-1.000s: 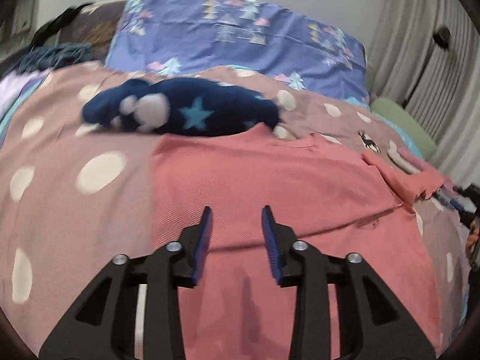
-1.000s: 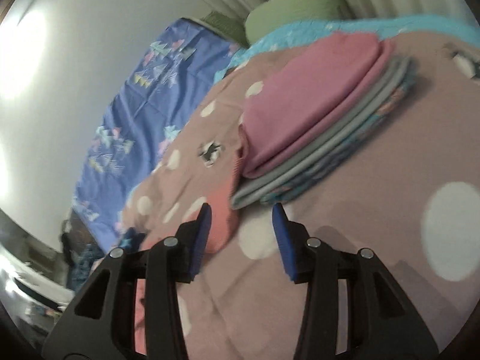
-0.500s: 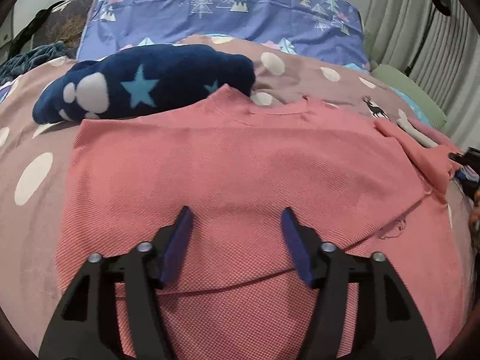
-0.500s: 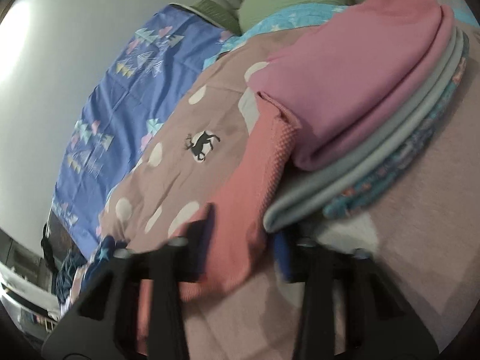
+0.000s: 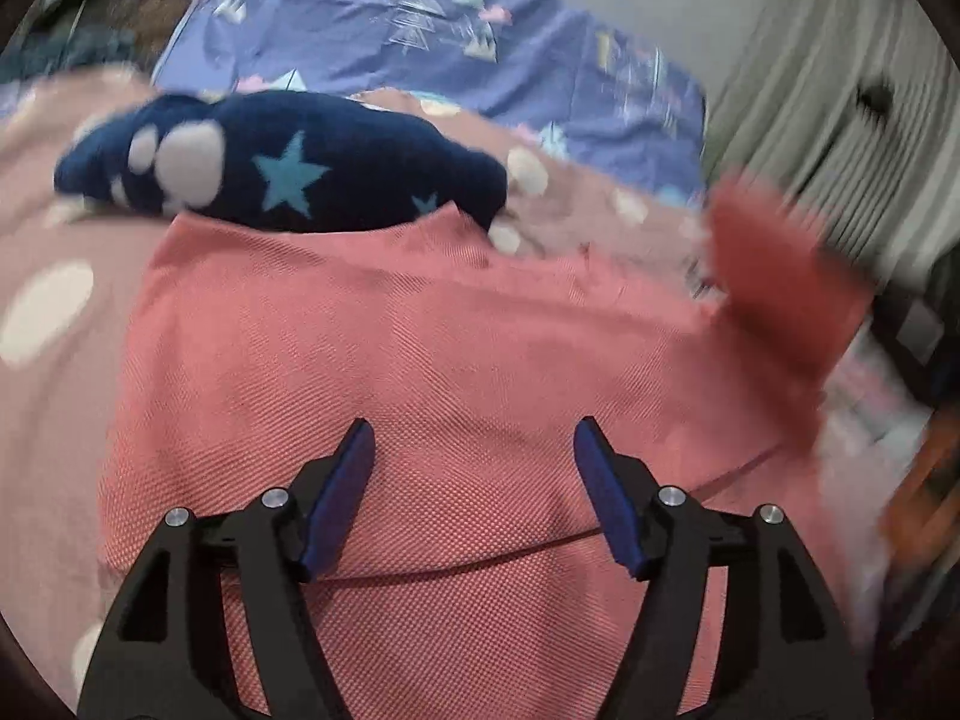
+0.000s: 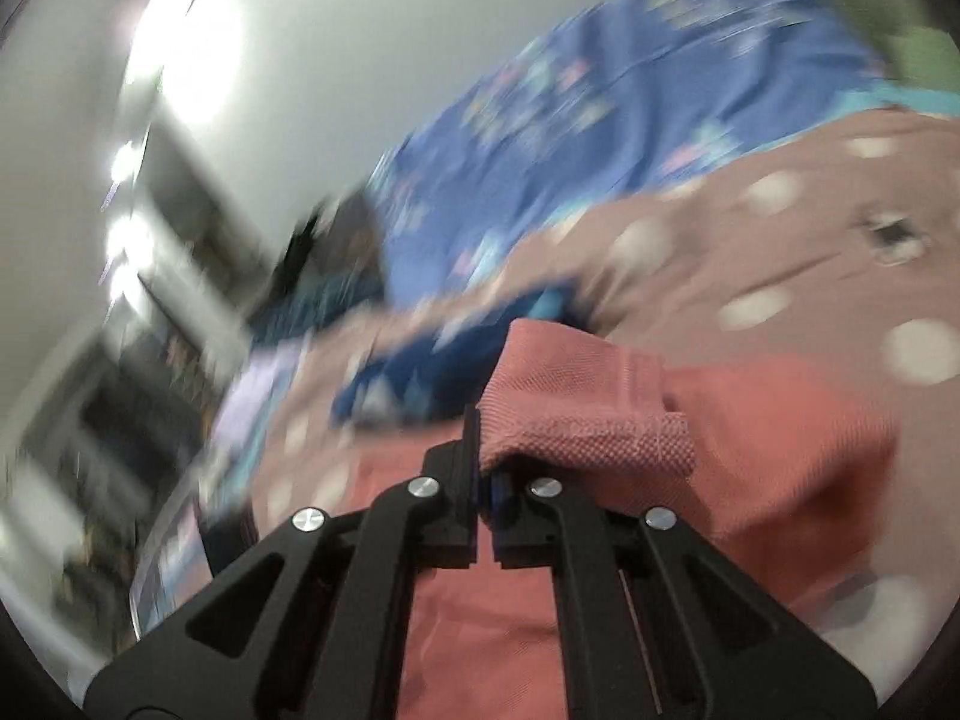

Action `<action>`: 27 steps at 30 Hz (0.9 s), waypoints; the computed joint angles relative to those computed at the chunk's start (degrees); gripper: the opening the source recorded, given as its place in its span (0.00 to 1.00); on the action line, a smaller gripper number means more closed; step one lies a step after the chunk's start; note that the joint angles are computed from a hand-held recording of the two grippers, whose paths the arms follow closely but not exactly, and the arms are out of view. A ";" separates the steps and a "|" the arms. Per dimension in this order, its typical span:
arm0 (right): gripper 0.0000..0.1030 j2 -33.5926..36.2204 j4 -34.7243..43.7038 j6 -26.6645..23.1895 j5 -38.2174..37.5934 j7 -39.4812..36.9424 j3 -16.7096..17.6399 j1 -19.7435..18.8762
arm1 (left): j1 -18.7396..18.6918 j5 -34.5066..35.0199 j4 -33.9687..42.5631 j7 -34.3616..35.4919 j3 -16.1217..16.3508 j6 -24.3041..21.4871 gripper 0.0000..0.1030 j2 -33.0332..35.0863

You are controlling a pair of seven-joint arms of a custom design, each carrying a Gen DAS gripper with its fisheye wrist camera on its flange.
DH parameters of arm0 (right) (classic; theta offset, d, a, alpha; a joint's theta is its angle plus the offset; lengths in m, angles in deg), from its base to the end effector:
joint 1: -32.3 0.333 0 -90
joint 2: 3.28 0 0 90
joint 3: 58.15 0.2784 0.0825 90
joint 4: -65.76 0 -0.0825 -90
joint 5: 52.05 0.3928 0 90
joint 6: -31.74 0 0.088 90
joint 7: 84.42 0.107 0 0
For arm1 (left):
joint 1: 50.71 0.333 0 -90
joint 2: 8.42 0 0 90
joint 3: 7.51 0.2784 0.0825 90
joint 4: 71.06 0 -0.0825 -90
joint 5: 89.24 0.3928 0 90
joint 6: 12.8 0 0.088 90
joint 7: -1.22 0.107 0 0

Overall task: Fold small clothes
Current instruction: 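Grasp the sleeve cuff with the right tool and fold it across the body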

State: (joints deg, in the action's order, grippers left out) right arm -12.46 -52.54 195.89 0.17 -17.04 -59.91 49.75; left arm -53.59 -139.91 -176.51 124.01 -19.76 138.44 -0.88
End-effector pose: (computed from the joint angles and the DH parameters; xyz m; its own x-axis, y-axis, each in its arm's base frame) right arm 0.5573 0.1101 0.5605 0.1686 -0.8412 -0.5138 -0.6239 0.3124 -0.7163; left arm 0.6276 -0.1436 0.4838 -0.3313 -0.8304 0.4480 -0.7555 -0.0510 -0.6532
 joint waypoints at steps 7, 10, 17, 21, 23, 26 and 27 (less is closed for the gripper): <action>0.13 2.45 -3.73 -10.15 -8.09 6.35 1.90 -1.37 | 5.44 -17.06 2.06 7.14 -1.62 -10.63 0.67 1.32; 0.29 -0.44 -6.26 -9.59 -3.02 3.09 1.33 -0.55 | 4.33 -14.73 1.61 7.18 -1.67 -9.60 0.68 0.79; 0.31 -5.62 -10.57 -8.28 -2.51 4.37 0.23 -0.92 | -0.50 -9.51 -1.72 8.45 -0.04 -3.62 0.67 -3.16; 0.34 -9.54 -13.74 0.65 3.59 0.00 -3.64 2.40 | -5.99 11.95 -7.78 4.26 -1.32 7.09 0.68 -7.57; 0.34 -9.66 -13.32 0.07 7.39 -1.99 -6.07 3.43 | -10.37 32.04 -10.80 -5.76 0.13 12.43 0.68 -8.35; 0.34 -8.39 -12.61 -1.91 8.67 -0.47 -6.43 2.57 | -10.45 62.18 -11.17 -24.27 -0.19 15.46 0.68 -7.26; 0.34 -8.05 -12.32 -3.22 9.50 -0.54 -6.61 2.31 | -12.67 72.22 -9.47 -32.49 2.11 13.92 0.68 -6.30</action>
State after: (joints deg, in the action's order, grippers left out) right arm -20.51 -64.86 192.67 9.68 -17.59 -66.52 52.06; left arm -66.26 -67.69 -185.97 91.52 -17.65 152.36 -7.17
